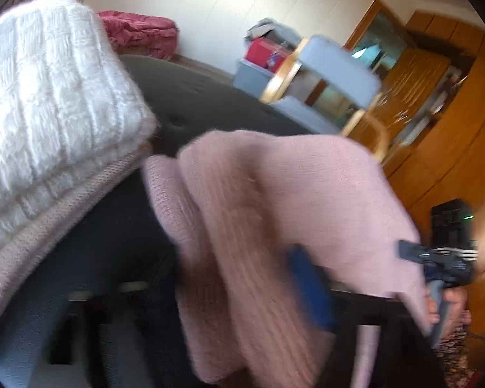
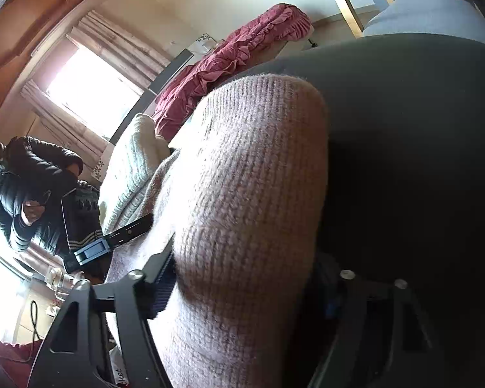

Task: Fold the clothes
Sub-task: 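Grasp the folded pink sweater with both grippers and lift it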

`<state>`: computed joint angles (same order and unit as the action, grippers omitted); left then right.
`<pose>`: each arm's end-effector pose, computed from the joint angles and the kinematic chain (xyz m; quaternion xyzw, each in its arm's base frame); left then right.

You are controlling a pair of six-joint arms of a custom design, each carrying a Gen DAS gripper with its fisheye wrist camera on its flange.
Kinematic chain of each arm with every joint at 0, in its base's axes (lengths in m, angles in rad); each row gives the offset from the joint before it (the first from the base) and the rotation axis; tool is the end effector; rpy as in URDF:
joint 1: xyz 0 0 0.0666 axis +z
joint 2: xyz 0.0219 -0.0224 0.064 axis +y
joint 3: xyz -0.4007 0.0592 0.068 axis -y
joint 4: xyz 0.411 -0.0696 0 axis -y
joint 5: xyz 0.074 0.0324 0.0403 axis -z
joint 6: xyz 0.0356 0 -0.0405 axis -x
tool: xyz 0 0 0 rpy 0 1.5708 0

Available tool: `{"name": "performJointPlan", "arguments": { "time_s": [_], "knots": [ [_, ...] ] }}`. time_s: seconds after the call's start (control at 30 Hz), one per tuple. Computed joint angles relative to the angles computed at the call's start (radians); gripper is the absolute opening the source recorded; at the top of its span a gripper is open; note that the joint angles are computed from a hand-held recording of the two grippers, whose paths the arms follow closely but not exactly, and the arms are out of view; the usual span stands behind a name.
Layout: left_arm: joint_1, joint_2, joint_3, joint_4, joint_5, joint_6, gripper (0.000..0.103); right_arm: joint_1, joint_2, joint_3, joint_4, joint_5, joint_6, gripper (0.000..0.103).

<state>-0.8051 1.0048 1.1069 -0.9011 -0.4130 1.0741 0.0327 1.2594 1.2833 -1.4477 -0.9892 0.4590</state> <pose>0.2508 -0.2409 0.4706 -0.1981 0.8882 -0.1853 0.3707 0.3871 0.0420 0.4501 -0.2474 0.8429 0.4490 0.1633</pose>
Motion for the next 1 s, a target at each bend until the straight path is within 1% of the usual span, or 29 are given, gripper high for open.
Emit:
{"name": "performJointPlan", "arguments": {
  "time_s": [0.03,0.07,0.1,0.17,0.23,0.37,0.43,0.5,0.57,0.67,0.73,0.77,0.8,0.83,0.9,0.97,1.0],
  "knots": [
    [-0.006,-0.011,-0.017,0.034,-0.005,0.012,0.041,0.002,-0.003,-0.005,0.009,-0.004,-0.007,0.067],
    [-0.019,-0.008,-0.014,0.033,-0.031,0.011,0.038,0.001,-0.003,-0.004,0.008,-0.011,-0.007,0.066],
    [-0.041,0.009,0.008,0.006,-0.079,-0.007,0.035,0.001,-0.002,-0.004,0.007,-0.019,-0.007,0.065],
    [-0.088,0.051,0.062,-0.058,-0.184,-0.051,0.033,-0.003,0.001,-0.002,-0.001,-0.037,-0.006,0.064],
    [-0.129,0.062,0.083,-0.062,-0.260,-0.075,0.031,-0.008,0.005,0.001,-0.016,-0.059,-0.002,0.063],
    [-0.178,0.026,0.070,0.054,-0.321,-0.118,0.028,-0.020,0.008,0.014,-0.075,-0.137,0.020,0.062],
    [-0.196,0.012,0.075,0.092,-0.342,-0.137,0.025,-0.015,-0.002,0.024,-0.104,-0.175,0.033,0.061],
    [-0.211,-0.006,0.084,0.116,-0.365,-0.162,0.023,0.001,-0.020,0.040,-0.113,-0.203,0.035,0.061],
    [-0.222,-0.032,0.091,0.122,-0.402,-0.194,0.023,0.022,-0.033,0.064,-0.118,-0.218,0.042,0.061],
    [-0.263,-0.096,0.106,0.068,-0.510,-0.218,0.023,0.104,-0.048,0.117,-0.036,-0.241,-0.055,0.061],
    [-0.267,-0.141,0.122,0.029,-0.581,-0.230,0.023,0.195,-0.045,0.161,0.099,-0.233,-0.196,0.061],
    [-0.266,-0.164,0.131,0.012,-0.615,-0.238,0.023,0.241,-0.032,0.193,0.150,-0.227,-0.251,0.061],
    [-0.265,-0.186,0.144,-0.025,-0.658,-0.230,0.023,0.292,-0.009,0.234,0.188,-0.224,-0.293,0.061],
    [-0.264,-0.207,0.161,-0.076,-0.705,-0.210,0.023,0.338,0.009,0.265,0.234,-0.214,-0.338,0.061],
    [-0.231,-0.250,0.183,-0.183,-0.749,-0.141,0.023,0.435,0.077,0.363,0.314,-0.187,-0.419,0.061],
    [-0.176,-0.290,0.204,-0.280,-0.768,-0.077,0.023,0.515,0.159,0.468,0.343,-0.171,-0.447,0.061],
    [-0.132,-0.314,0.204,-0.323,-0.757,-0.051,0.023,0.552,0.206,0.528,0.332,-0.168,-0.442,0.061]
  ]
}}
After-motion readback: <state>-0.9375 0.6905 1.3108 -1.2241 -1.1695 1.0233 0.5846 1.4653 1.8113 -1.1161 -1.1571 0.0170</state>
